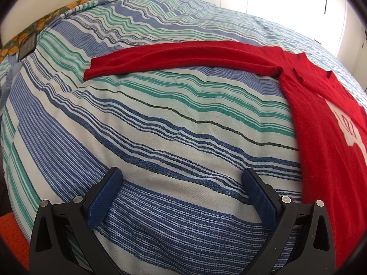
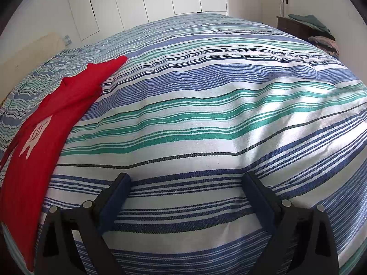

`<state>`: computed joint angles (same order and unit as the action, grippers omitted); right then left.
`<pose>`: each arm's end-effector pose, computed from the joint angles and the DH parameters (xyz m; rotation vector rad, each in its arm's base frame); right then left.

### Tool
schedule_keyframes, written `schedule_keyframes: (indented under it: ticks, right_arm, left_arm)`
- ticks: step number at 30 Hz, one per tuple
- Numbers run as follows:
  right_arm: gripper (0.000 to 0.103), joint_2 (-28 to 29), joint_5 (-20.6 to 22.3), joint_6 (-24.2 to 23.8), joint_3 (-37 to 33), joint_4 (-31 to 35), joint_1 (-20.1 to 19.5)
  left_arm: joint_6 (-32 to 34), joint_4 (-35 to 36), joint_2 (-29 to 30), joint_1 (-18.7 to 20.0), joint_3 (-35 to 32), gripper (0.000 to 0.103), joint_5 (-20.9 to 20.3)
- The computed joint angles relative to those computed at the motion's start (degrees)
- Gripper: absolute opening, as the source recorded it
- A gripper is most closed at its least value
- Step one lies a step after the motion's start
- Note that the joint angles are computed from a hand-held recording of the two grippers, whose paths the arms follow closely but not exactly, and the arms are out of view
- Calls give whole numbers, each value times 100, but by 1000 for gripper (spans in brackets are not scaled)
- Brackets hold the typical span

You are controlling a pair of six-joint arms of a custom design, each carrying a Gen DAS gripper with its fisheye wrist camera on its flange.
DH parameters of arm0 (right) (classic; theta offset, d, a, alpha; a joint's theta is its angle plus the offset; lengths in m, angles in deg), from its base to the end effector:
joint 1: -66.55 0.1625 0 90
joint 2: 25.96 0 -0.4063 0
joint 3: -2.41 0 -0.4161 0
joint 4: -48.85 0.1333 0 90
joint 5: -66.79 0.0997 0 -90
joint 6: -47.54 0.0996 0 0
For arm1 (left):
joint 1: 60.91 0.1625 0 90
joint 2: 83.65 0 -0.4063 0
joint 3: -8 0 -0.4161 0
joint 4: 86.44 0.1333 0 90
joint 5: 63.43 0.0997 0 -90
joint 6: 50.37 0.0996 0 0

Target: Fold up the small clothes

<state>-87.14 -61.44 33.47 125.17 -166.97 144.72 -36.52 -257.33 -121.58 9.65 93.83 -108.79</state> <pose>-0.0339 -0.5116 0.2083 -0.4040 -2.0490 1.0900 -0.0485 -0.7482 0.0984 0.3903 2.2803 -0.7252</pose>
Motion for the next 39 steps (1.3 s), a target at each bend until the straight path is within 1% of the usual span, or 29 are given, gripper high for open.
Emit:
schedule_keyframes:
  ticks: [32,35,36,37,38,39]
  right_arm:
    - [97,-12,-1,-7,6,6,-1]
    - [97,-12,-2,-10,6,5,-1]
    - [97,-15,1,-10,7,4,-2]
    - [97,-15,1,-10,7,4,-2]
    - [97,-16,1,-10,10,5,-1]
    - [97,-18,1,-10,8,9,-2]
  left_arm:
    - [3,-1,11,-3,-6,103,5]
    - [-80,167,-35,-6,-21,103,15]
    - [-218,446,-100,-8,-60,102,-16]
    - [-478,869,-214,-3,-118,102,-143]
    - [-756,1202,-355,39,-181,102,-495]
    - [-981,1360,-493,118,-242,102,-1023]
